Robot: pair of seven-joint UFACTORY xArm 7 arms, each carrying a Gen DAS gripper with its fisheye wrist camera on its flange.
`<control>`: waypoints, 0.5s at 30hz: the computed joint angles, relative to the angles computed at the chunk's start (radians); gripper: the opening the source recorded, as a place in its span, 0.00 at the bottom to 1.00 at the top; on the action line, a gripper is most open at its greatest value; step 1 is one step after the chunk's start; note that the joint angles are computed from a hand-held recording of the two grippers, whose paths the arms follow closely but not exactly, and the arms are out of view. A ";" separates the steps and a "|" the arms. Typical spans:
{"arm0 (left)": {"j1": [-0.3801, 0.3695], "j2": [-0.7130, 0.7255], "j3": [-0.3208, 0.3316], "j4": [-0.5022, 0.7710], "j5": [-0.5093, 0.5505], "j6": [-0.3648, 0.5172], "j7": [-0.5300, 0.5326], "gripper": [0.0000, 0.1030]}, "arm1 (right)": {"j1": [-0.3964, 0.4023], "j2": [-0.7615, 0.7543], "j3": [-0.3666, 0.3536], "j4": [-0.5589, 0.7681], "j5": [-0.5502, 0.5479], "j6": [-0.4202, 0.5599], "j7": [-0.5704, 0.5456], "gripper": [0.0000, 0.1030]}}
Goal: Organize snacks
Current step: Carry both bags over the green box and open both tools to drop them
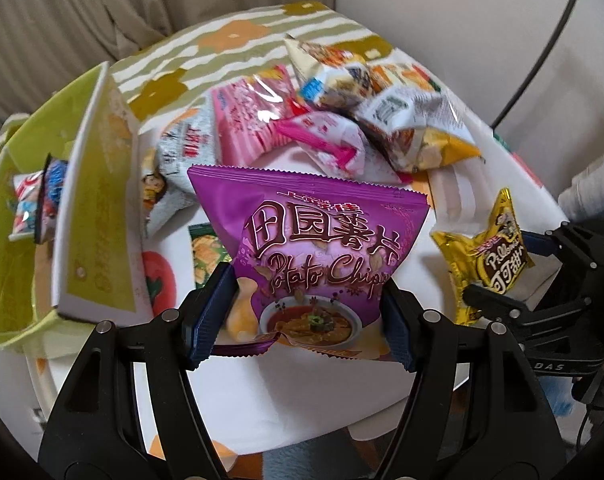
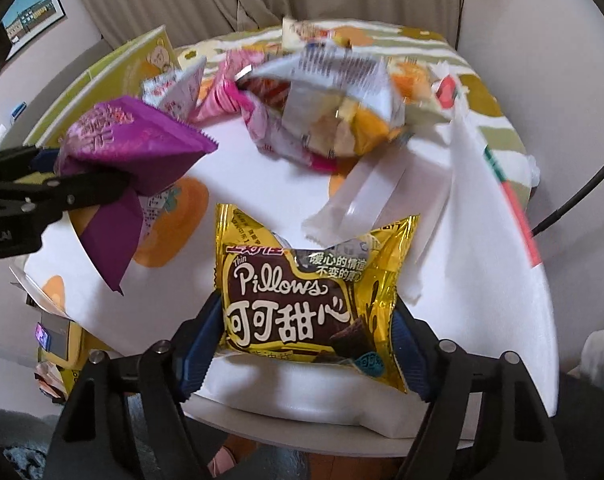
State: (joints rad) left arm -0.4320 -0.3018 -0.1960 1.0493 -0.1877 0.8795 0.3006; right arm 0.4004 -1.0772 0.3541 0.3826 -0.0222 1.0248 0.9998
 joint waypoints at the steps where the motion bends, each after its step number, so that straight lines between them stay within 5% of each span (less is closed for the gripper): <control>1: 0.001 -0.003 0.005 0.006 -0.009 0.005 -0.004 0.64 | -0.006 -0.003 -0.009 0.011 -0.010 0.005 -0.010 0.71; 15: 0.093 -0.029 0.084 0.175 -0.032 0.020 -0.026 0.64 | -0.153 0.184 -0.024 0.347 -0.101 -0.028 -0.201 0.71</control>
